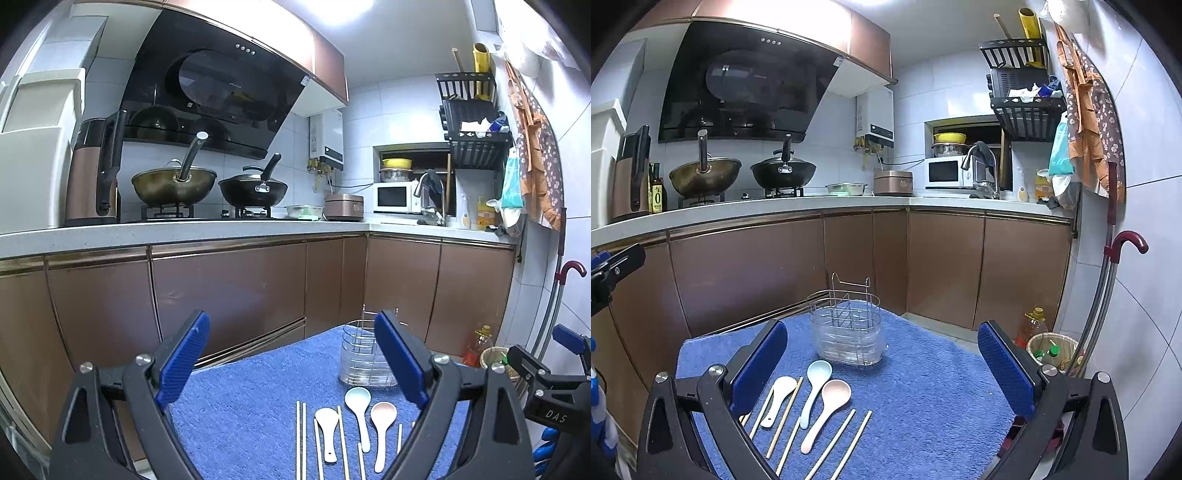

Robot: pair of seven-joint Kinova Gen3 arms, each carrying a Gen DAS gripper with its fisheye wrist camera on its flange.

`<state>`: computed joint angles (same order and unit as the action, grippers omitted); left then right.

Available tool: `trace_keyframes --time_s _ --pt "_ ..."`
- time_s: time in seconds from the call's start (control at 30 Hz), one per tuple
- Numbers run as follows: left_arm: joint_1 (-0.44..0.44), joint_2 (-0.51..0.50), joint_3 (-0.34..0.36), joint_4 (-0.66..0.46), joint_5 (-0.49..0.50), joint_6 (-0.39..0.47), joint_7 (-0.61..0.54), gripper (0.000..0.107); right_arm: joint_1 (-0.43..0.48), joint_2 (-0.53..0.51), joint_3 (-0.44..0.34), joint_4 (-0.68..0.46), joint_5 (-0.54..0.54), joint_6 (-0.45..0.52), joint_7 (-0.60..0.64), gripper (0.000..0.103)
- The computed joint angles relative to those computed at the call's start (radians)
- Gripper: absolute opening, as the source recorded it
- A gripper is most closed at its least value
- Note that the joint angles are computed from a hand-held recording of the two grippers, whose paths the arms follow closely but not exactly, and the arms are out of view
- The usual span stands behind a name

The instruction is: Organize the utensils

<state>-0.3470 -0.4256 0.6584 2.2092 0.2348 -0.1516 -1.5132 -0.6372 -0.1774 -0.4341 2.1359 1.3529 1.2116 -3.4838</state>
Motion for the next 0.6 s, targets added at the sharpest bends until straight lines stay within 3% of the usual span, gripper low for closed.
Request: trace_keyframes --time_s 0.13,0.23,0.37,0.43,0.6 --pt "0.011 0.016 -0.016 -0.02 -0.013 0.044 -0.006 0.09 -0.001 0.004 0.003 -0.004 -0.006 -0.002 0.002 0.103" --pt "0.069 0.066 -0.072 -0.062 -0.029 0.123 -0.03 0.09 0.011 -0.005 0.017 -0.004 -0.015 -0.044 0.017 0.103" --pt "0.135 0.148 -0.155 -0.128 0.109 0.251 -0.186 0.091 0.097 -0.033 0.031 0.002 -0.068 -0.187 0.067 0.103" --pt "0.196 0.206 -0.231 -0.167 0.188 0.321 -0.267 0.091 0.109 -0.045 0.08 0.001 -0.114 -0.268 0.119 0.103" --pt "0.366 0.341 -0.456 -0.265 0.372 0.51 -0.467 0.09 0.043 -0.052 0.311 0.004 -0.27 -0.472 0.27 0.103"
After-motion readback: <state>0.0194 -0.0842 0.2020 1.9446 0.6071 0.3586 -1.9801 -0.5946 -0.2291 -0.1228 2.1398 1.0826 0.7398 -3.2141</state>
